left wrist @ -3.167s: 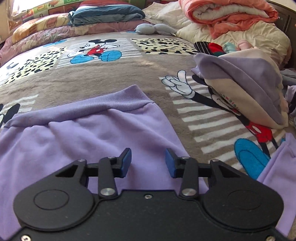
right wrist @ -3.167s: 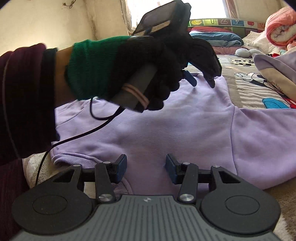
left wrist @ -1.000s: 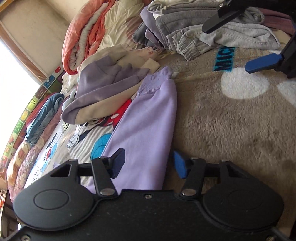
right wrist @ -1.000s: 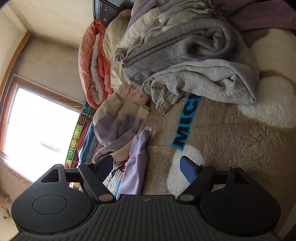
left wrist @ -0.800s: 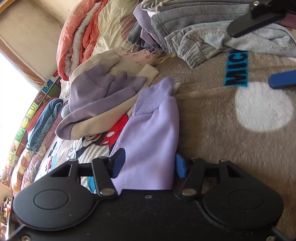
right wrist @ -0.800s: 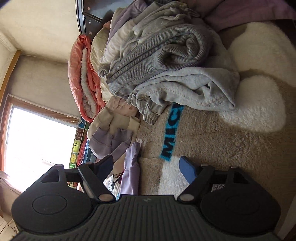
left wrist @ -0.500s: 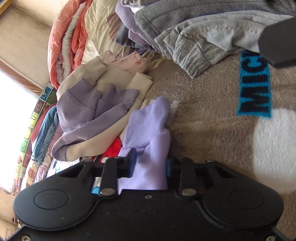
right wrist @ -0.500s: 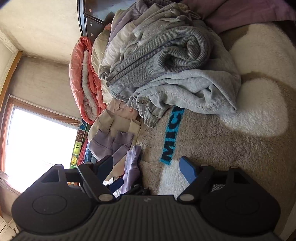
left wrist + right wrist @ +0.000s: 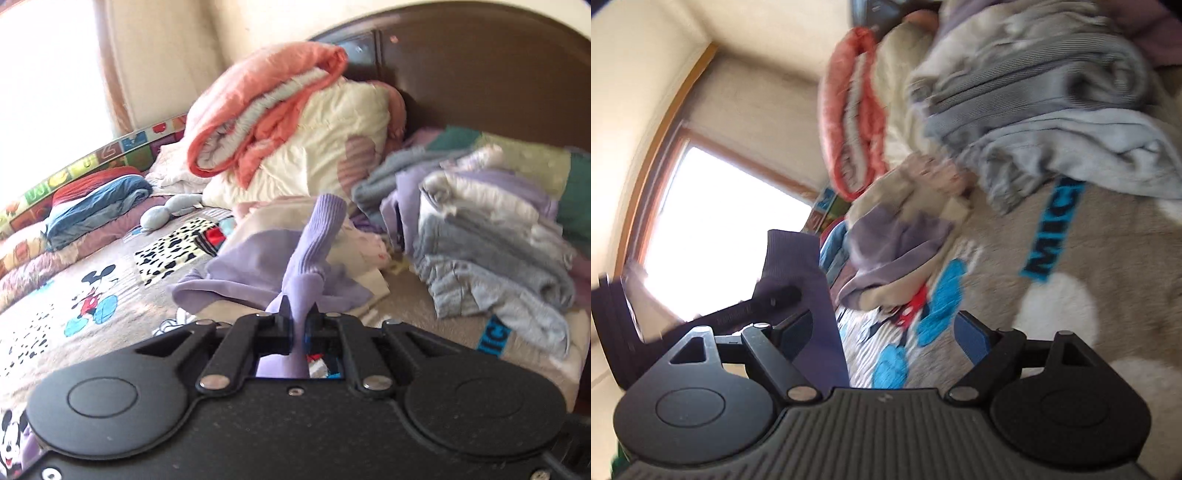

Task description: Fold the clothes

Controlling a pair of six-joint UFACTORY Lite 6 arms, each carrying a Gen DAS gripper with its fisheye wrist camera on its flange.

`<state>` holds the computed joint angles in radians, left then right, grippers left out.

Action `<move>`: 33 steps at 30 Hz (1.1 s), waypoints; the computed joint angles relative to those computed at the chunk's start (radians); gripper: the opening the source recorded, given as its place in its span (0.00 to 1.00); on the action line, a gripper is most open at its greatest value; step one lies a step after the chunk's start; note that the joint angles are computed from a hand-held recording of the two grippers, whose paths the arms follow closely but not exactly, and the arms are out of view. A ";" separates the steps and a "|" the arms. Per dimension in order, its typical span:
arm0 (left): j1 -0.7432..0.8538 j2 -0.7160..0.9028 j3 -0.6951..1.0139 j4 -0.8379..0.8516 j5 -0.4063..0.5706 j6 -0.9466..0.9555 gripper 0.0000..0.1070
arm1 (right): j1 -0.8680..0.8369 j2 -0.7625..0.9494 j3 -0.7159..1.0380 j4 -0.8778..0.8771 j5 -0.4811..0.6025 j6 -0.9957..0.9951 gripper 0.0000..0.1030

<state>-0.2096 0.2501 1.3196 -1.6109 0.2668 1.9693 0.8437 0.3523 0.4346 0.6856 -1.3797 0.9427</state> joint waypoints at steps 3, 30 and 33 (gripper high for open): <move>0.142 -0.052 0.026 0.195 0.148 -0.255 0.03 | 0.067 0.013 0.171 -0.031 0.150 -0.314 0.81; 0.969 0.303 0.518 0.307 0.798 -0.511 0.03 | 0.371 0.630 1.288 0.824 0.608 -1.964 0.58; 1.018 0.399 0.621 0.312 0.827 -0.538 0.03 | 0.386 0.661 1.339 0.857 0.587 -2.037 0.57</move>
<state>0.8083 0.6496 1.9410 -1.2994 1.0937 1.4313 1.2298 1.0133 1.7736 1.5427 -0.7923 -1.0946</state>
